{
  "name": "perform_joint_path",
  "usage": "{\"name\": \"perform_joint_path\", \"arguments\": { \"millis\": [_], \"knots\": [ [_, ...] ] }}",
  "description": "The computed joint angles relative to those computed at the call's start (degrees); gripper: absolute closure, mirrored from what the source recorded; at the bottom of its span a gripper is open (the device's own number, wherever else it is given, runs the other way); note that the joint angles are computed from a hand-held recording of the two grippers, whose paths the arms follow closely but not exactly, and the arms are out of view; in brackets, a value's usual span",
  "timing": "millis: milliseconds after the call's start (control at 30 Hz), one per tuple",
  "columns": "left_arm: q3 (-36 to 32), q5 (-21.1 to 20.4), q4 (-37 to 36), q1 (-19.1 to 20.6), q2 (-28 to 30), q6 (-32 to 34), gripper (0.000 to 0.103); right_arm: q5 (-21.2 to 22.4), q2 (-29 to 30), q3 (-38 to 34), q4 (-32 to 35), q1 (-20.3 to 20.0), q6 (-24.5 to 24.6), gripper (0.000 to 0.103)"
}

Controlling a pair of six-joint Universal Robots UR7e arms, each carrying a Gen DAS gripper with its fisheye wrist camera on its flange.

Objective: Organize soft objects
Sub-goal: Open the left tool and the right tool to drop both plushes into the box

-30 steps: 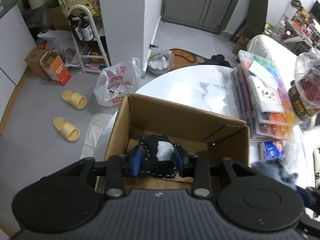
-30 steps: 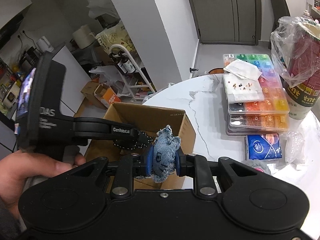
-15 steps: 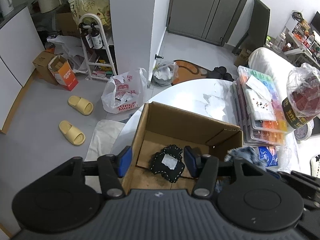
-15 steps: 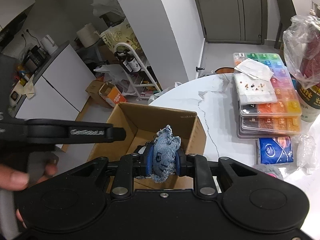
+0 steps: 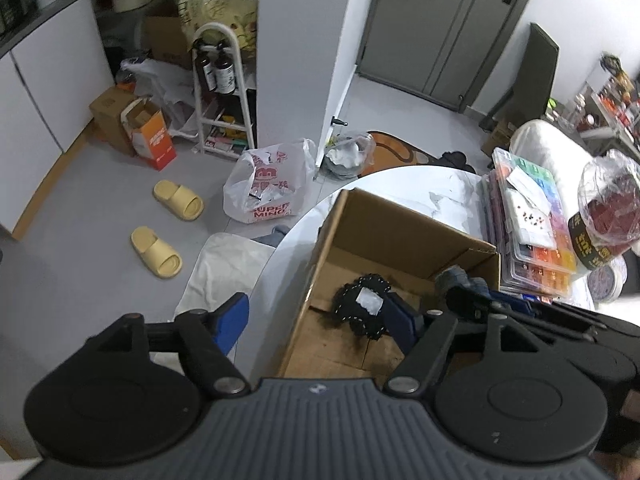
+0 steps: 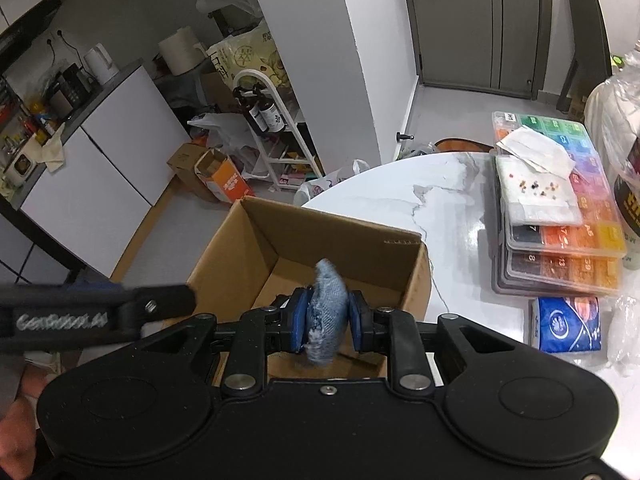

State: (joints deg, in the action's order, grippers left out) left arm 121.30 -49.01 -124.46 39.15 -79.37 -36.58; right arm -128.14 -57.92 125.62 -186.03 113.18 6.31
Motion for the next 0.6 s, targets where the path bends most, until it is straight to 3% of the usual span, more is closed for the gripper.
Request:
{"name": "perform_joint_path", "arguments": {
  "millis": [233, 300, 367, 600],
  "knots": [
    [2.5, 1.1, 0.5, -0.6, -3.3, -4.4, 0.022, -0.2, 0.3, 0.3, -1.2, 0.3, -1.9, 0.076],
    [3.2, 1.5, 0.6, -0.8, -4.2, -5.6, 0.02, -0.7, -0.2, 0.7, -1.2, 0.9, -1.9, 0.065],
    [3.9, 2.0, 0.6, -1.2, -4.9, -6.7, 0.018, -1.8, -0.4, 0.9, -1.7, 1.5, -2.3, 0.042],
    [5.0, 2.6, 2.5, -3.0, -6.3, -8.0, 0.016, -2.1, -3.9, 3.0, -0.3, 3.0, -2.3, 0.023]
  ]
}}
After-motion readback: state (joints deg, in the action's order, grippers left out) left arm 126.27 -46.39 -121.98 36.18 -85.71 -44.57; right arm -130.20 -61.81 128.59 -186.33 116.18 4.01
